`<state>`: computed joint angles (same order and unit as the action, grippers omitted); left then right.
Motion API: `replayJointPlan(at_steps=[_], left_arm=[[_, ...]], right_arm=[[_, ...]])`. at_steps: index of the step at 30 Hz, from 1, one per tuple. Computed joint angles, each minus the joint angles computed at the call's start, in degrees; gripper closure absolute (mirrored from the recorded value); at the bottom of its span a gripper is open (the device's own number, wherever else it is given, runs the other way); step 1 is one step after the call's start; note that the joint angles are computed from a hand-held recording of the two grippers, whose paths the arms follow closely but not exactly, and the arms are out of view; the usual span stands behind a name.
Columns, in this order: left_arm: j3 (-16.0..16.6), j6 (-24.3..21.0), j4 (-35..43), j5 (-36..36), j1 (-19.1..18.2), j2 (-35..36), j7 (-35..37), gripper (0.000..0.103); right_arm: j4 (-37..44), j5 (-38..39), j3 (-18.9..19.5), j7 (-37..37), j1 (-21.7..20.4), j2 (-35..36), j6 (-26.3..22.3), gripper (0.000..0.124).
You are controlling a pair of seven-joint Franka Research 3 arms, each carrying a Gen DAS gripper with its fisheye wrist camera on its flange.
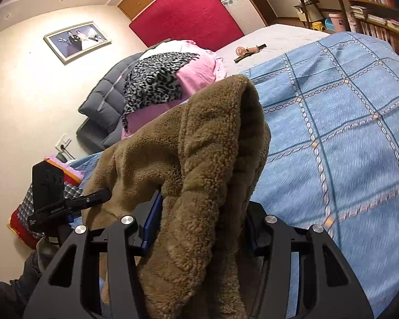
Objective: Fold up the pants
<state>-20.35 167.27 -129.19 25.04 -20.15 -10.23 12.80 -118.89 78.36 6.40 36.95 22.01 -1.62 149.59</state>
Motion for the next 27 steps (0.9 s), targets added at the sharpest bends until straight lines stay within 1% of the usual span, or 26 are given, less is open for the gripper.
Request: replayJointPlan(at_steps=[4, 7, 9, 11, 13, 14, 16, 18, 19, 20, 22, 24, 25, 26, 27], left_arm=[[0.9, 1.0, 2.8, 1.2, 0.8, 5.4, 0.7, 0.053], [2.0, 0.8, 4.1, 0.6, 0.3, 8.5, 1.9, 0.053], [2.5, 0.6, 4.5, 2.0, 0.1, 9.7, 1.0, 0.052], [3.3, 2.0, 4.0, 4.4, 0.1, 10.4, -1.1, 0.048], [3.6, 2.1, 4.0, 5.6, -0.2, 10.7, -2.2, 0.040], [3.7, 1.8, 3.9, 5.9, -0.3, 10.7, -2.4, 0.038], [3.8, -0.4, 4.2, 6.1, -0.5, 10.2, -2.4, 0.029], [3.5, -3.7, 4.5, 9.0, -0.7, 8.9, -4.6, 0.029], [3.3, -4.7, 4.7, 10.0, -0.7, 8.4, -5.3, 0.029], [2.8, -7.1, 4.9, 12.1, -0.8, 7.4, -7.0, 0.028], [1.9, -9.3, 4.8, 15.1, -0.8, 6.0, -9.2, 0.026], [0.4, -13.4, 5.4, 19.2, -1.0, 5.0, -11.9, 0.024], [-0.1, -14.7, 5.6, 20.6, -1.3, 4.9, -12.6, 0.024], [-0.8, -16.9, 6.3, 22.2, -1.7, 5.2, -13.2, 0.024], [-0.9, -17.7, 6.1, 22.7, -2.0, 5.1, -13.1, 0.024]], right_arm=[[4.7, -4.7, 0.2, 2.2, -0.7, 6.0, 0.8, 0.071], [6.9, -8.5, 1.0, 4.9, -1.3, 9.4, 1.6, 0.071], [7.4, -10.0, 1.6, 5.9, -1.8, 10.8, 2.2, 0.070], [7.6, -10.1, 2.2, 6.0, -2.4, 11.6, 2.5, 0.068], [7.1, -10.2, 2.7, 5.7, -2.7, 11.5, 3.3, 0.065], [6.8, -10.5, 2.8, 5.7, -2.8, 11.3, 3.8, 0.064], [5.7, -11.3, 3.0, 6.2, -2.7, 10.1, 5.3, 0.062], [3.8, -11.3, 3.2, 5.6, -2.1, 8.2, 8.8, 0.061], [2.3, -10.8, 3.3, 4.8, -1.7, 6.5, 11.5, 0.061], [1.4, -9.9, 3.3, 4.0, -1.5, 5.4, 12.9, 0.061], [-1.1, -9.7, 2.9, 3.5, -0.8, 2.7, 15.4, 0.061], [-3.2, -9.6, 2.5, 2.8, 0.1, 0.5, 16.2, 0.061], [-4.8, -12.1, 2.4, 4.6, 0.6, -0.4, 17.3, 0.061], [-5.9, -15.1, 2.4, 6.9, 1.1, -0.8, 18.3, 0.061], [-7.1, -20.0, 2.6, 10.8, 1.5, -1.0, 19.8, 0.061]])
